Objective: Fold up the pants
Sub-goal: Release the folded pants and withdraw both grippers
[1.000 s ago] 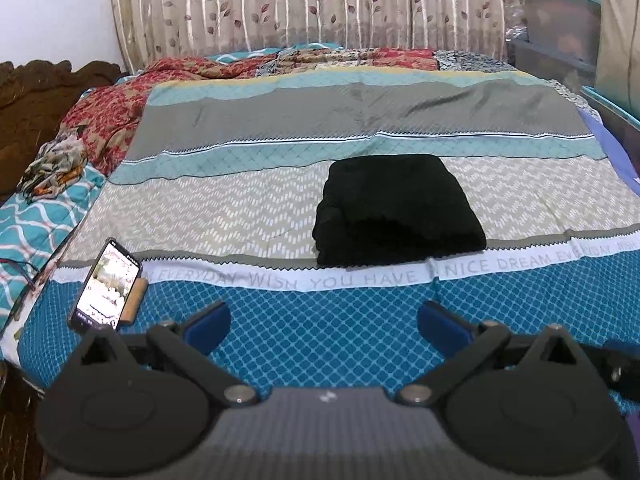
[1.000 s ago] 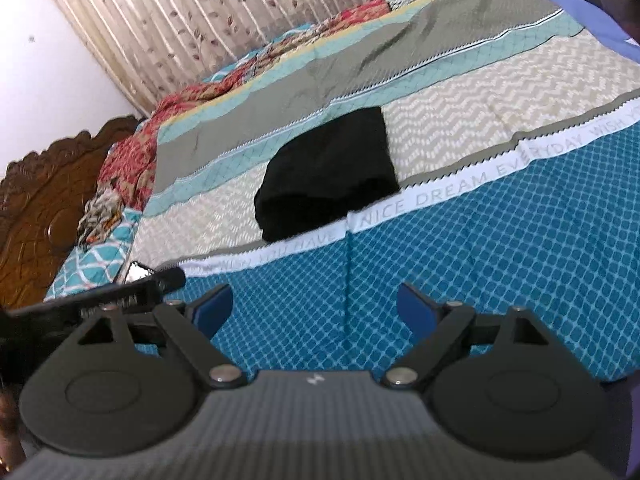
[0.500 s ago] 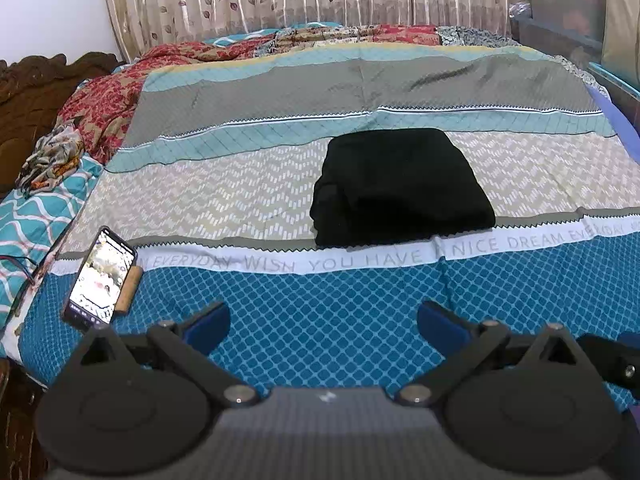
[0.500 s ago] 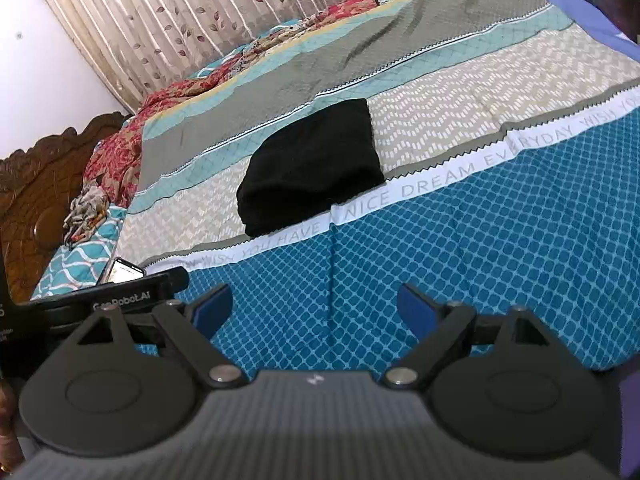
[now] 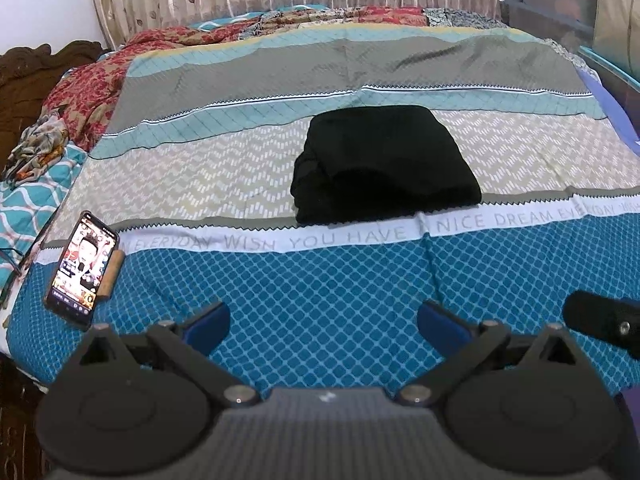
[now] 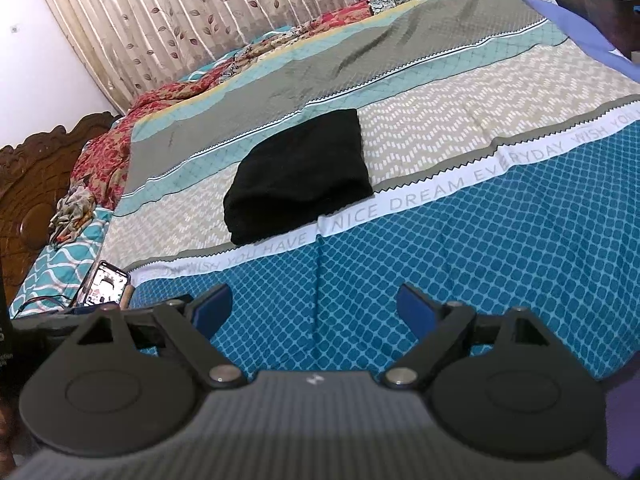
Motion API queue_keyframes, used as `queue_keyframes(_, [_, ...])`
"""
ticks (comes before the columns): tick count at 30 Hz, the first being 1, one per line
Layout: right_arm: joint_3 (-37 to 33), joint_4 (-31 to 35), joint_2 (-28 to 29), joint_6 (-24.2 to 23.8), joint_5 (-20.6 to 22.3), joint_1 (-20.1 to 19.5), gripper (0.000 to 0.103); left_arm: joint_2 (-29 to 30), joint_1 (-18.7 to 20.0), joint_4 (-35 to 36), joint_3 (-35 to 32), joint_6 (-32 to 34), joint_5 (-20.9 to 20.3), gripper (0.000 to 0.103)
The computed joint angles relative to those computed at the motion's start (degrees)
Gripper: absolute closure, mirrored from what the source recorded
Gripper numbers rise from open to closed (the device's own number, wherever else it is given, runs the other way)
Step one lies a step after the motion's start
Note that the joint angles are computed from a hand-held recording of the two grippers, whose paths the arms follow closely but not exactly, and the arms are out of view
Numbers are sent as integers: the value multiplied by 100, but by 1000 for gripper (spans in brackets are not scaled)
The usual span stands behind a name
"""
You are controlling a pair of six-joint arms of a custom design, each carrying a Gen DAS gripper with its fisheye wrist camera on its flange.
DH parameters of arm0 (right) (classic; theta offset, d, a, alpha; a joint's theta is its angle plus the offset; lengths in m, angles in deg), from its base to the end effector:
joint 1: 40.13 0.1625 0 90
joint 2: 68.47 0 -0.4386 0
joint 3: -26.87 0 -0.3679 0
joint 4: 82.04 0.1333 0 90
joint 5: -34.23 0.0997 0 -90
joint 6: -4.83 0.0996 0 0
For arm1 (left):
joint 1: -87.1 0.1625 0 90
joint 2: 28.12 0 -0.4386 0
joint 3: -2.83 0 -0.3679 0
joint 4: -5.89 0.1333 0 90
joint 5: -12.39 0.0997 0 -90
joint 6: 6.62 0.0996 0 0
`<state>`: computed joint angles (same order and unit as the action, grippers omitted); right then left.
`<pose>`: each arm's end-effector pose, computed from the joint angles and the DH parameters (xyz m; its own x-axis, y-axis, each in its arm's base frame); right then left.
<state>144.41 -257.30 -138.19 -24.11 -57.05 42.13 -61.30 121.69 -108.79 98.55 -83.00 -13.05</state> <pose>0.0573 -0.5515 0.2828 -0.9171 -0.2511 0.3097 -0.3849 0.7602 -0.5234 -0.3583 -0.5183 -0.0189 -0.5817 -0.2782 -0.7644 0.3595 0.7550 -0.5484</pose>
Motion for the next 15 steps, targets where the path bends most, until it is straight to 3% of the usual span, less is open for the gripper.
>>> queue_keyframes(10, [-37,91,74,199,-168,29,12,16,43,312,-45,-294,-82,0])
queue_keyframes(15, [-38,62,99,305,-216,37,12,82,57,811,-192,-546,-21,0])
